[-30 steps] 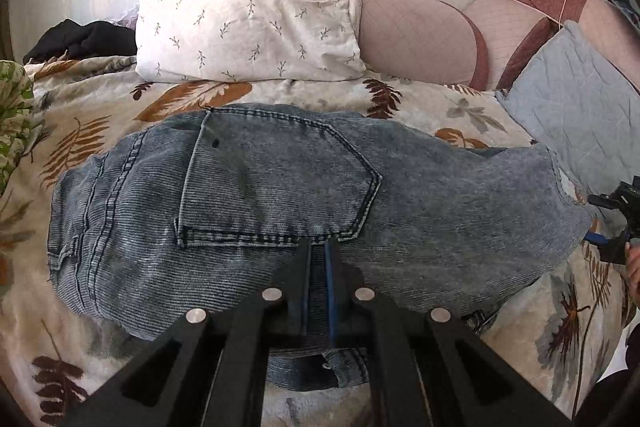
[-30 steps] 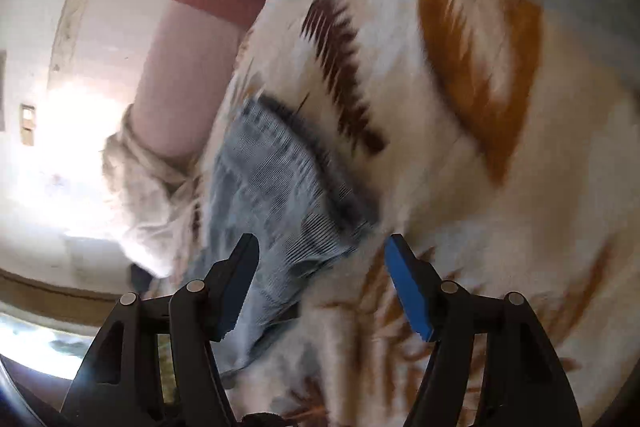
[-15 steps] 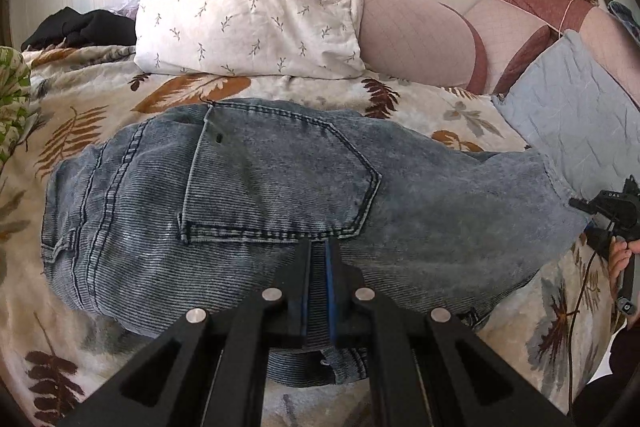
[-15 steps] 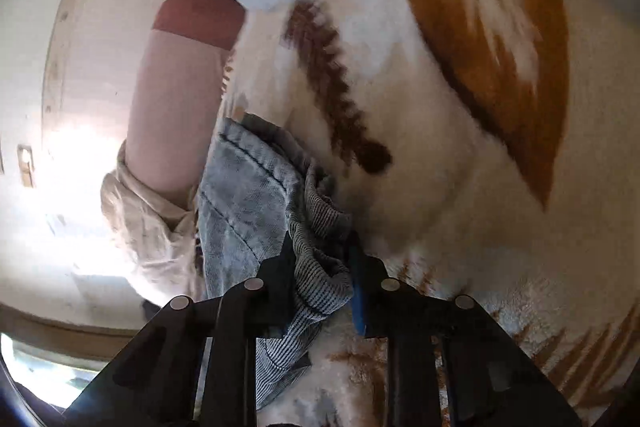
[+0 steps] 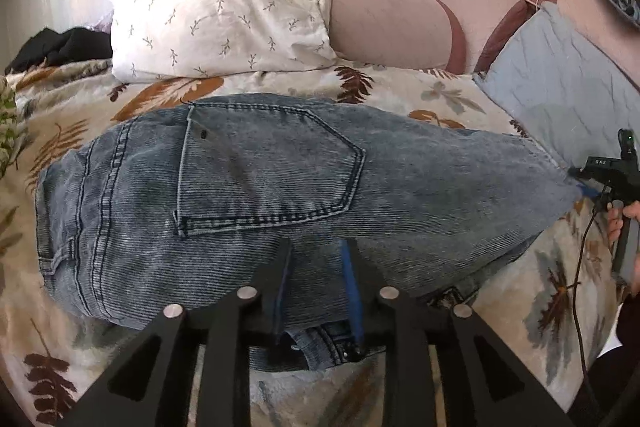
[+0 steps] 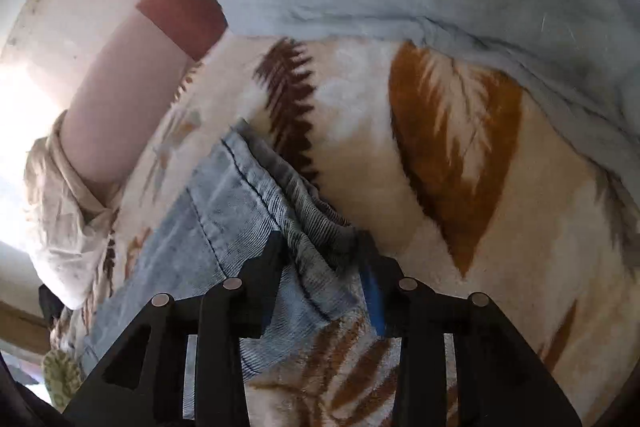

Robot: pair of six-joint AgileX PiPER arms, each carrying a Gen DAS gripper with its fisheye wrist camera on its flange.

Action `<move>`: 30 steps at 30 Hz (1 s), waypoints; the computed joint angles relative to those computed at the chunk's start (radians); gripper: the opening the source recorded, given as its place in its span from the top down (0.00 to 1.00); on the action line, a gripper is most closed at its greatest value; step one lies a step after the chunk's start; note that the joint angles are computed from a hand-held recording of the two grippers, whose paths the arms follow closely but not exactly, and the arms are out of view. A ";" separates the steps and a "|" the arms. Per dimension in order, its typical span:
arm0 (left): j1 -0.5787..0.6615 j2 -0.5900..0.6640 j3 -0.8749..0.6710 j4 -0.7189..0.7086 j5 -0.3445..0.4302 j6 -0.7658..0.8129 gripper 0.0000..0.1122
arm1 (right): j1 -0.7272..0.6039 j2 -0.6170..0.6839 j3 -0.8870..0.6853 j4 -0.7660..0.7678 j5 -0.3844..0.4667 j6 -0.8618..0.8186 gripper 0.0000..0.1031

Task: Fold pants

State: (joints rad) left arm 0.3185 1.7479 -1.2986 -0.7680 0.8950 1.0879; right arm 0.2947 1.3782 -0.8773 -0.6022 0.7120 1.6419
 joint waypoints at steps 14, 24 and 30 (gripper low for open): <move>0.015 0.031 -0.027 0.020 0.043 -0.002 0.75 | 0.164 0.309 -0.272 0.160 0.008 -0.447 0.50; 0.105 0.049 -0.170 -0.036 0.160 -0.076 0.75 | 0.233 0.243 -0.279 -0.036 -0.063 -0.292 0.48; 0.079 0.044 -0.115 -0.043 0.144 -0.005 0.75 | 0.228 0.409 -0.544 0.470 -0.233 -0.835 0.48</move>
State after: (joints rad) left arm 0.3979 1.7916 -1.4133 -0.8108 1.0386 1.0826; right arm 0.5226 1.7867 -1.4210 -0.1318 0.4790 0.8068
